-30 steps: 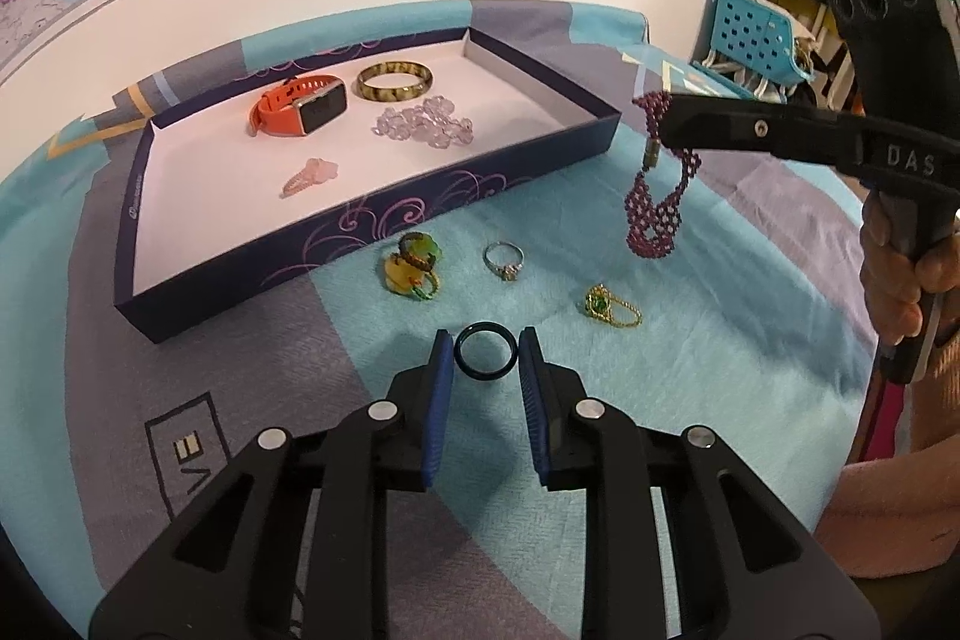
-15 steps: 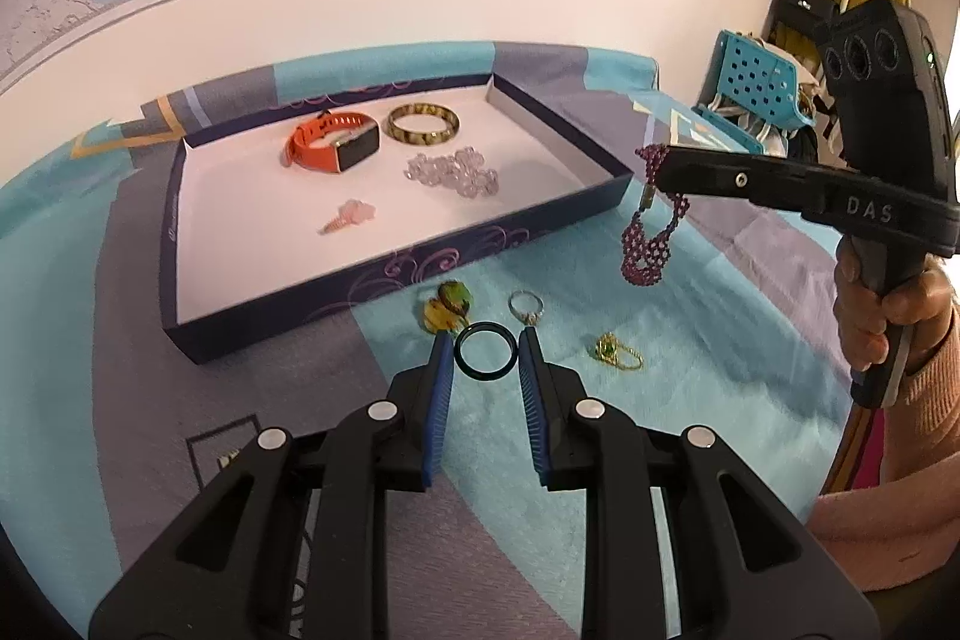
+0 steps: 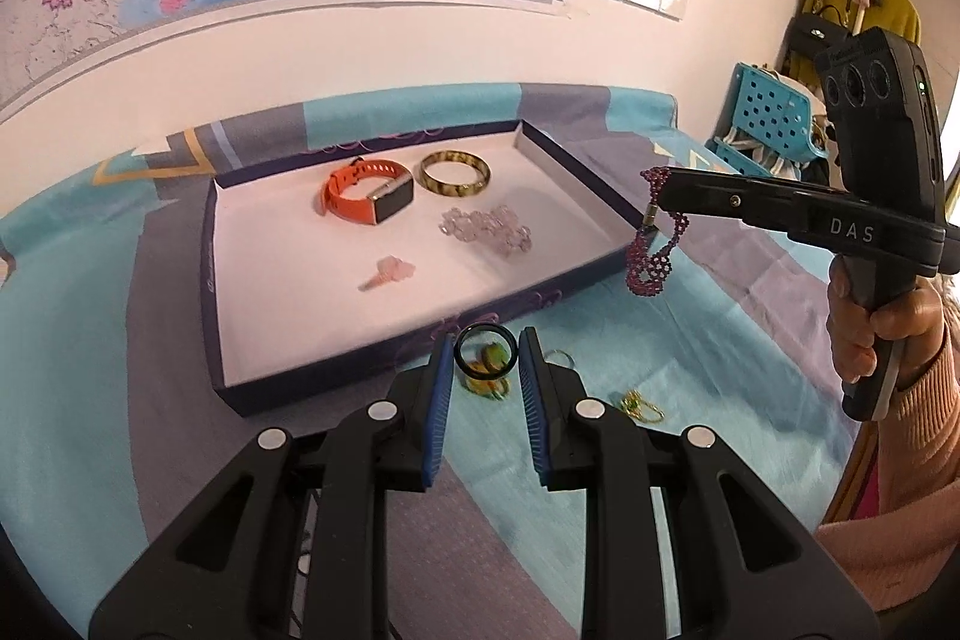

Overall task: Organize jewelry
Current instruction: 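Carry the necklace and black ring into the box and open both tools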

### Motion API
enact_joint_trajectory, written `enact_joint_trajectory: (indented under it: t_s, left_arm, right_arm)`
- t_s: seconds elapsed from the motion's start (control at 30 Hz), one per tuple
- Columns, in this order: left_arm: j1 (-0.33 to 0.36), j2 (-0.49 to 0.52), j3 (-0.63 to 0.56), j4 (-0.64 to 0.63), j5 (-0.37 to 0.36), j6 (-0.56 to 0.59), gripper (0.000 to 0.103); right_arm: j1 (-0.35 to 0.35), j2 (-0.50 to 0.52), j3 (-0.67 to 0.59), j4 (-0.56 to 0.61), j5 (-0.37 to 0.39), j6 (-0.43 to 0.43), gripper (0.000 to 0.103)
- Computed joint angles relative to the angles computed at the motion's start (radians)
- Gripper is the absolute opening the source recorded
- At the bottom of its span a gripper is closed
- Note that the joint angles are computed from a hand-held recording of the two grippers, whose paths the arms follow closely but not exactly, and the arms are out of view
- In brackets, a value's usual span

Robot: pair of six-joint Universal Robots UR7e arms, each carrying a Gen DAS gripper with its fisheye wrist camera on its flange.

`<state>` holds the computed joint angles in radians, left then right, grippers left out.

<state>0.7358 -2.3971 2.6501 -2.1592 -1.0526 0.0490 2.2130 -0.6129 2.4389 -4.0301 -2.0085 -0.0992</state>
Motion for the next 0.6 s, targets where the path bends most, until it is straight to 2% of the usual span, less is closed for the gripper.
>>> enact_joint_trajectory:
  t_s: [0.6]
  left_arm:
    - [0.120,0.223,-0.030,-0.262,-0.019,0.101,0.023]
  right_arm:
    - [-0.077,-0.005,-0.062,0.038,0.007,-0.022,0.002]
